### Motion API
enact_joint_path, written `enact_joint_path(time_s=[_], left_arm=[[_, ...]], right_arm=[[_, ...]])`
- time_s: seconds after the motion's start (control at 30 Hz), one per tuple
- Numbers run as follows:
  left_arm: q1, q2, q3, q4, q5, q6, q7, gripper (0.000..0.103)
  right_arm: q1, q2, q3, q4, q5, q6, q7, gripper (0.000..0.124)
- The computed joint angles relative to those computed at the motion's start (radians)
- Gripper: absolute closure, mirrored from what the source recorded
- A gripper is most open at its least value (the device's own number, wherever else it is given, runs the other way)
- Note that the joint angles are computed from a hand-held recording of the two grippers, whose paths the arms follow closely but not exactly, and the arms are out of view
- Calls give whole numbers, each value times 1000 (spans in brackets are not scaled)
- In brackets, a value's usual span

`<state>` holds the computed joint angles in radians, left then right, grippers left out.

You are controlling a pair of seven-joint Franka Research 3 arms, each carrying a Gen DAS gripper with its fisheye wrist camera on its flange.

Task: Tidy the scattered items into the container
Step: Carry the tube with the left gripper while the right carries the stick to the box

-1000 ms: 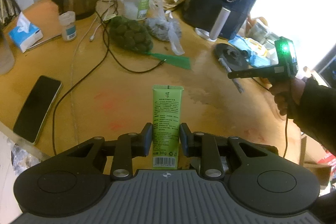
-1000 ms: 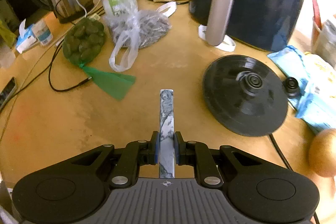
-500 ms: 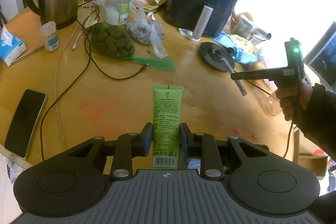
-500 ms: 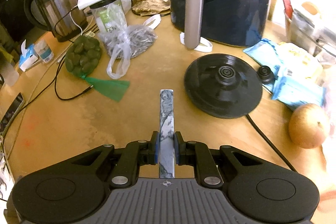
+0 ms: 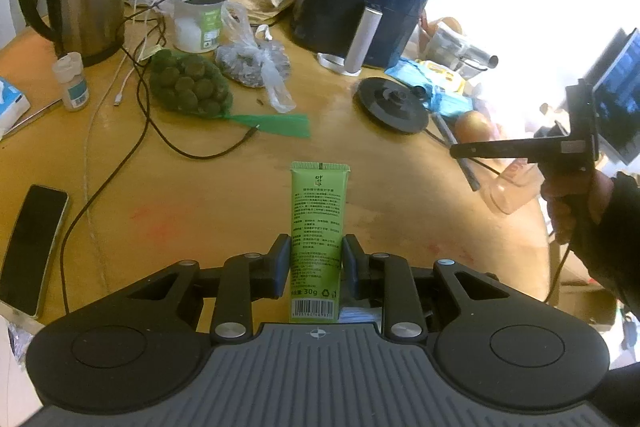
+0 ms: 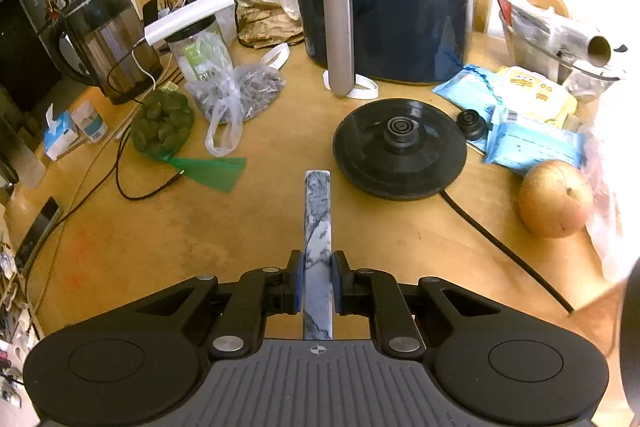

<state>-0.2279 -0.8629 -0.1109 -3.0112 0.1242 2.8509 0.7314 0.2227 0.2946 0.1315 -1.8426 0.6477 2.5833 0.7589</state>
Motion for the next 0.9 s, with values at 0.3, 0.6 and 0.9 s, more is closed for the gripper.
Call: enact_joint_path(time_s=[0.3, 0.6, 0.9], left_arm=[[-21, 42, 17, 18, -15, 39, 23, 75], [-49, 57, 77, 38, -39, 39, 120, 75], [-62, 59, 89, 32, -75, 73, 152, 75]], right_arm=[[-12, -83, -12, -86, 61, 8, -11, 107], [-1, -165, -35, -168, 66, 0, 11, 107], [18, -228, -45, -240, 100, 10, 18, 107]])
